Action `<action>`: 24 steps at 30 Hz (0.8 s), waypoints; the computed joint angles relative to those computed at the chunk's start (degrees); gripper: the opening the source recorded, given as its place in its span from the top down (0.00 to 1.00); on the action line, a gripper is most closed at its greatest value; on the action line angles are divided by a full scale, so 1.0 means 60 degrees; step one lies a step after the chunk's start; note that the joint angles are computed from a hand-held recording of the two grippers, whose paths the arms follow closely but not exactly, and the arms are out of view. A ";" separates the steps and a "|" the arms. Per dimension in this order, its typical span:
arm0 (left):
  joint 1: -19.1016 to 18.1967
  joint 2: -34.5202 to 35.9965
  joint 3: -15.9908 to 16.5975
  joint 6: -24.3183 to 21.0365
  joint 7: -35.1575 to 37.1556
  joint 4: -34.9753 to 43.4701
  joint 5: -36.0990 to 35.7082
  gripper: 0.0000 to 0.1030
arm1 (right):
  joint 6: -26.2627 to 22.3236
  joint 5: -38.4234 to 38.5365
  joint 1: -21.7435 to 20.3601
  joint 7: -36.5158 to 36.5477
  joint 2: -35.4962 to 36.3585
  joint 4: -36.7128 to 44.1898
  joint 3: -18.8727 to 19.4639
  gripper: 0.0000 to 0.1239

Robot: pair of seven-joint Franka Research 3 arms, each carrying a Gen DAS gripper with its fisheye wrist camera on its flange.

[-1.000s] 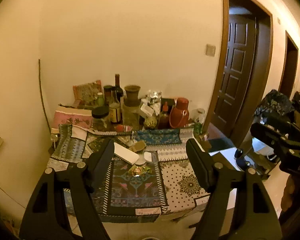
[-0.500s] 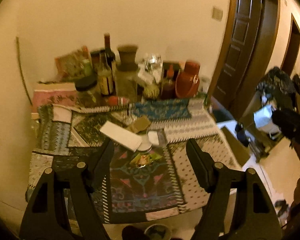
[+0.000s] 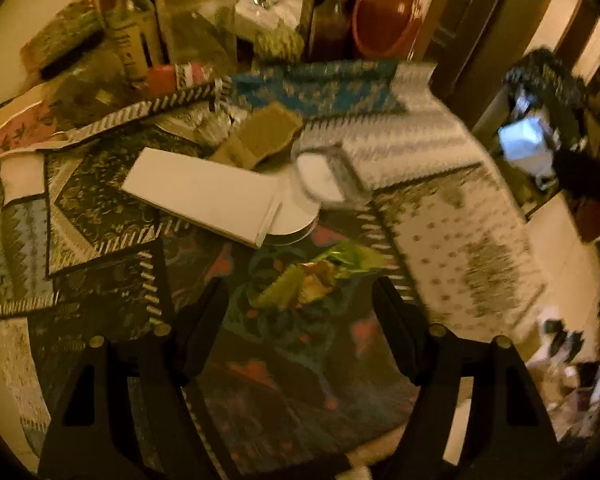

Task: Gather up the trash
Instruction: 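Grasp the green snack wrapper with the left tool while the right grasps the clear plastic box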

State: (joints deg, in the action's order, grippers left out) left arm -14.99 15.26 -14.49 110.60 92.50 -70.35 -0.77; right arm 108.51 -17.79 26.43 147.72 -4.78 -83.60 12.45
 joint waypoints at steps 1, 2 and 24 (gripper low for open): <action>-0.0029 0.0058 0.0005 0.0133 0.0083 -0.0106 0.0114 0.29 | 0.0111 0.0165 -0.0033 -0.0033 0.0072 -0.0063 -0.0062 0.28; -0.0031 0.0148 0.0002 0.0212 0.0177 -0.0134 0.0149 0.29 | 0.0233 0.0370 -0.0067 -0.0111 0.0131 -0.0151 -0.0134 0.28; 0.0772 -0.0582 0.0069 0.1770 0.0814 -0.1284 -0.1660 0.89 | 0.0626 0.1920 0.0263 -0.1561 0.2777 0.1193 -0.1098 0.67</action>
State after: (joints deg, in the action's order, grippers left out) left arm -10.36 11.77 -14.07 121.22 97.38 -78.06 -10.72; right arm 112.26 -6.27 28.01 138.35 11.88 -76.44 5.86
